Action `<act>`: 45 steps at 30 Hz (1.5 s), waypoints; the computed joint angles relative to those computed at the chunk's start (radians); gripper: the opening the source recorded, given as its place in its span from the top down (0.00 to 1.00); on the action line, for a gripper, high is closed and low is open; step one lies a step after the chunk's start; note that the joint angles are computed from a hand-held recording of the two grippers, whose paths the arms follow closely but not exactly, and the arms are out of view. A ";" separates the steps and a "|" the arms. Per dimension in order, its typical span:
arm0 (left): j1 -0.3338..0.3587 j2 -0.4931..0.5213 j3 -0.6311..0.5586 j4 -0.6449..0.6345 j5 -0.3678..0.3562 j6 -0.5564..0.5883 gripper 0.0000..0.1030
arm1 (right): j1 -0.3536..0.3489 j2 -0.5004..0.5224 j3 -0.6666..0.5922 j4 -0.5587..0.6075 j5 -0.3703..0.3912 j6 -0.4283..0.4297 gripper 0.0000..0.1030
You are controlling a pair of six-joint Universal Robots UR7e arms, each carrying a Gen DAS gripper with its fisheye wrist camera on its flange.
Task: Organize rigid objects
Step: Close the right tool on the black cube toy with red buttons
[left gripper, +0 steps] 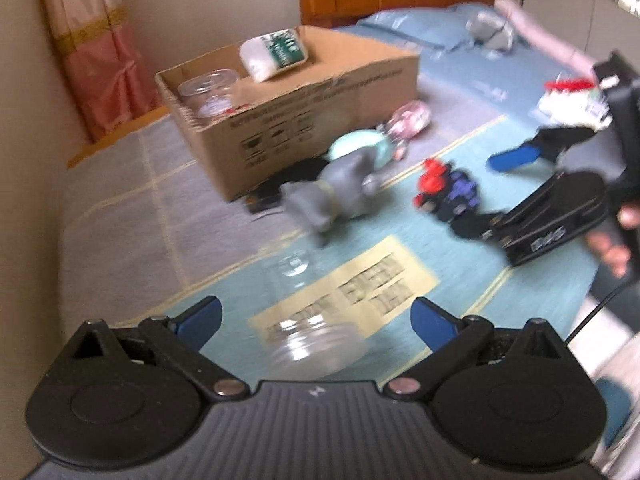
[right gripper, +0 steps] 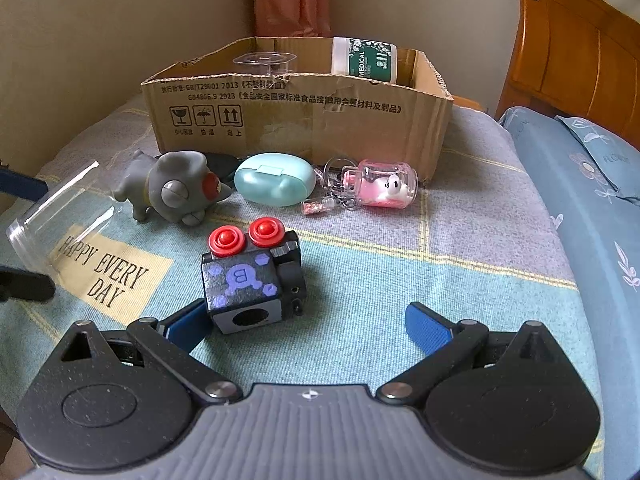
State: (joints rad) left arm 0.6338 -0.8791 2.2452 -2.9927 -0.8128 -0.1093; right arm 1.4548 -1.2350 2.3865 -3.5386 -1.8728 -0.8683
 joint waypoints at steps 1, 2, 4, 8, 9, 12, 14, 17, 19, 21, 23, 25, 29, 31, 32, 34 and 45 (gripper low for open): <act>-0.008 -0.011 0.009 0.012 0.022 -0.007 0.03 | -0.002 -0.002 0.001 0.002 0.003 -0.002 0.00; -0.016 -0.027 0.021 0.032 0.037 -0.028 0.03 | -0.004 -0.005 0.003 0.003 0.008 -0.005 0.00; -0.027 -0.062 0.044 0.080 0.046 -0.054 0.03 | -0.006 -0.005 0.004 0.001 0.012 -0.009 0.00; -0.061 -0.078 0.083 0.160 0.154 -0.058 0.03 | -0.008 -0.002 0.003 -0.002 0.016 -0.012 0.00; -0.065 -0.071 0.082 0.188 0.193 -0.066 0.03 | -0.010 -0.002 0.004 -0.003 0.020 -0.015 0.00; -0.050 -0.038 0.054 0.241 0.278 -0.061 0.04 | -0.011 -0.003 0.004 -0.002 0.025 -0.017 0.00; -0.033 -0.020 0.030 0.230 0.276 -0.022 0.04 | -0.013 -0.006 0.005 0.000 0.029 -0.020 0.00; -0.022 0.012 0.013 0.131 0.244 0.095 0.04 | -0.015 -0.013 0.004 0.014 0.032 -0.024 0.00; -0.015 0.039 0.003 0.045 0.226 0.196 0.04 | -0.015 -0.014 0.003 0.019 0.031 -0.025 0.00; -0.007 0.063 -0.013 -0.004 0.218 0.264 0.04 | -0.014 -0.014 0.002 0.021 0.029 -0.024 0.00; 0.008 0.082 -0.035 -0.039 0.207 0.315 0.04 | -0.014 -0.016 0.001 0.025 0.030 -0.026 0.00; 0.019 0.091 -0.056 -0.046 0.204 0.334 0.04 | -0.015 -0.018 0.001 0.029 0.031 -0.028 0.00; 0.020 0.050 -0.055 0.004 0.201 0.215 0.02 | -0.012 -0.021 -0.004 0.046 0.026 -0.028 0.00; 0.026 0.010 -0.034 0.037 0.173 0.075 0.02 | -0.012 -0.021 -0.004 0.046 0.026 -0.028 0.00; 0.040 -0.012 -0.027 0.057 0.138 0.002 0.02 | -0.012 -0.020 -0.004 0.041 0.027 -0.028 0.00; 0.055 -0.014 -0.026 0.066 0.139 -0.083 0.08 | -0.013 -0.016 -0.005 0.036 0.030 -0.030 0.00; 0.094 0.001 -0.062 0.116 0.140 -0.267 0.49 | 0.004 -0.014 -0.025 0.075 0.003 0.007 0.00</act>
